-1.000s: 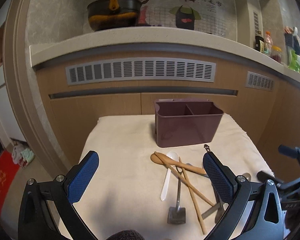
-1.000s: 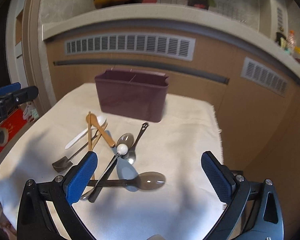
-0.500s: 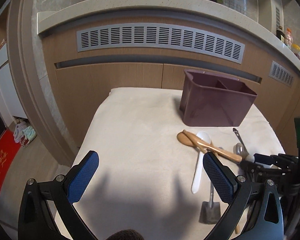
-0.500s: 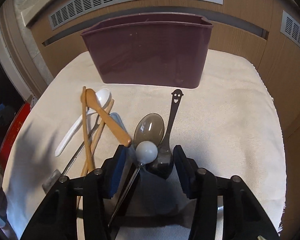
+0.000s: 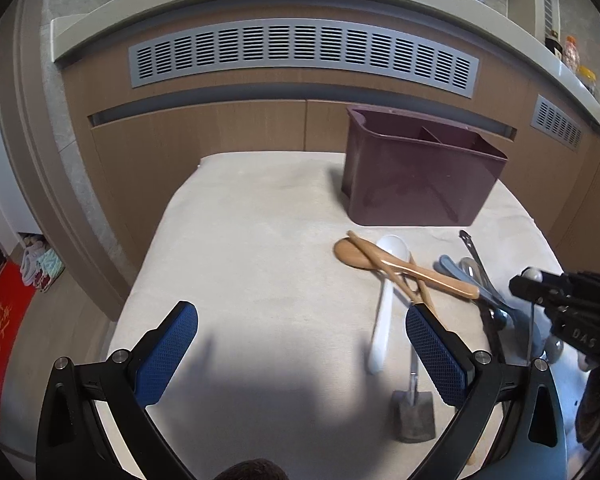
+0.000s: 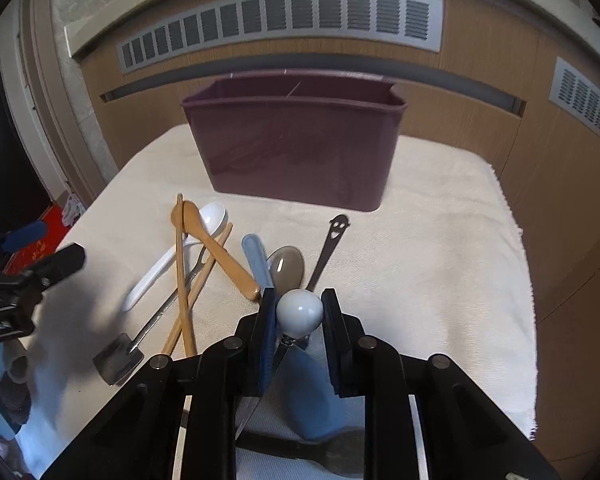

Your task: Organize utensils

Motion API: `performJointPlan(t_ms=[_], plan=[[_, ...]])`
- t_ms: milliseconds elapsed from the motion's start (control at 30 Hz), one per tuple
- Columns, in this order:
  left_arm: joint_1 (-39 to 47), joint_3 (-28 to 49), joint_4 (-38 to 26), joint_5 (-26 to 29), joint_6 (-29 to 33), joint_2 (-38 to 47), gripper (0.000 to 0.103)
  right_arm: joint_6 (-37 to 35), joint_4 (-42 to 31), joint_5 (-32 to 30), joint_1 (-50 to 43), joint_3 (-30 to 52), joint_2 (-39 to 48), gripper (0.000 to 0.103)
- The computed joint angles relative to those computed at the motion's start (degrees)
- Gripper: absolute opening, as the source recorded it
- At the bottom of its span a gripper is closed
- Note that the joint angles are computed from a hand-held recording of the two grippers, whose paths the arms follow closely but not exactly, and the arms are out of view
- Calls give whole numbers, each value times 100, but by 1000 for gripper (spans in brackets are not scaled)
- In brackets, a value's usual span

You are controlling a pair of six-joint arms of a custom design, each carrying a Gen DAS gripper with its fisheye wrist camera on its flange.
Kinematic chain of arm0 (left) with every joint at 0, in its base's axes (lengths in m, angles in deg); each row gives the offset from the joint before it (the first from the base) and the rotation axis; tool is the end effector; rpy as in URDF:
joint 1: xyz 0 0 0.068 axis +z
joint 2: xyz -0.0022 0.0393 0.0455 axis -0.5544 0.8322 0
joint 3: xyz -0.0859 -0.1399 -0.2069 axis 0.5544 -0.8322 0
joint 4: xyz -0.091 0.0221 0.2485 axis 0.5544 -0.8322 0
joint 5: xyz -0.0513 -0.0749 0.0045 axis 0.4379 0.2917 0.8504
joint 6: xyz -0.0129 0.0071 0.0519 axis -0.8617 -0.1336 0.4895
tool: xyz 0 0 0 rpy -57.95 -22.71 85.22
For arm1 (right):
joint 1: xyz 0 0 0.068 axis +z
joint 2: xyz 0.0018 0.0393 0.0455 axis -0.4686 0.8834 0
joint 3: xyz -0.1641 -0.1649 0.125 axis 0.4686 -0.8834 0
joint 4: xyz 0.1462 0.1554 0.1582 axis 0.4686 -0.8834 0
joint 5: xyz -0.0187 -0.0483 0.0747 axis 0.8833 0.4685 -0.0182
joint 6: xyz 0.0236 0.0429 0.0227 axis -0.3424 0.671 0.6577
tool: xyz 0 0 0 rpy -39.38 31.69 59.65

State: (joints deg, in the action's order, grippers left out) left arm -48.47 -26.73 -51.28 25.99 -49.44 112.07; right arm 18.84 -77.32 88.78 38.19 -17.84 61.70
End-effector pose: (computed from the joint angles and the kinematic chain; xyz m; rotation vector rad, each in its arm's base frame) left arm 0.1706 -0.0479 0.1112 0.3670 2.2777 -0.2091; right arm 0.1241 0.2240 0.1047 0.0752 2.3604 0.0368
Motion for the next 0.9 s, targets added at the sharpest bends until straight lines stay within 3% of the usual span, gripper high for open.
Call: performJointPlan(t_ms=[167, 400, 500, 567, 600, 633, 767, 833, 900], plan=[[-794, 218, 105, -437, -147, 367, 103, 534, -137, 281, 358, -436, -638, 20], [-1052, 1035, -220, 66, 226, 1337, 103, 1302, -251, 607, 763, -915, -1057, 20], [-1177, 1225, -245, -203, -27, 1694, 102, 1421, -145, 645, 780, -1035, -1030, 20], [-1174, 1438, -302, -201, -226, 2016, 93, 1404, -5, 598, 728, -1138, -1065, 20], [-1144, 1558, -382, -155, -336, 2162, 79, 1405, 60, 595, 726, -1189, -1078, 20], [-1056, 1815, -578, 28, -494, 2426, 71, 1408, 98, 599, 730, -1211, -1083, 20], [-739, 2651, -1008, 568, -952, 3410, 70, 1459, 169, 656, 792, -1226, -1041, 20], [-679, 3056, -1236, 731, -1152, 3856, 58, 1489, 123, 687, 827, -1194, -1005, 20], [-681, 3287, -1330, 847, -1288, 4105, 56, 1498, 68, 720, 847, -1173, -1008, 20]])
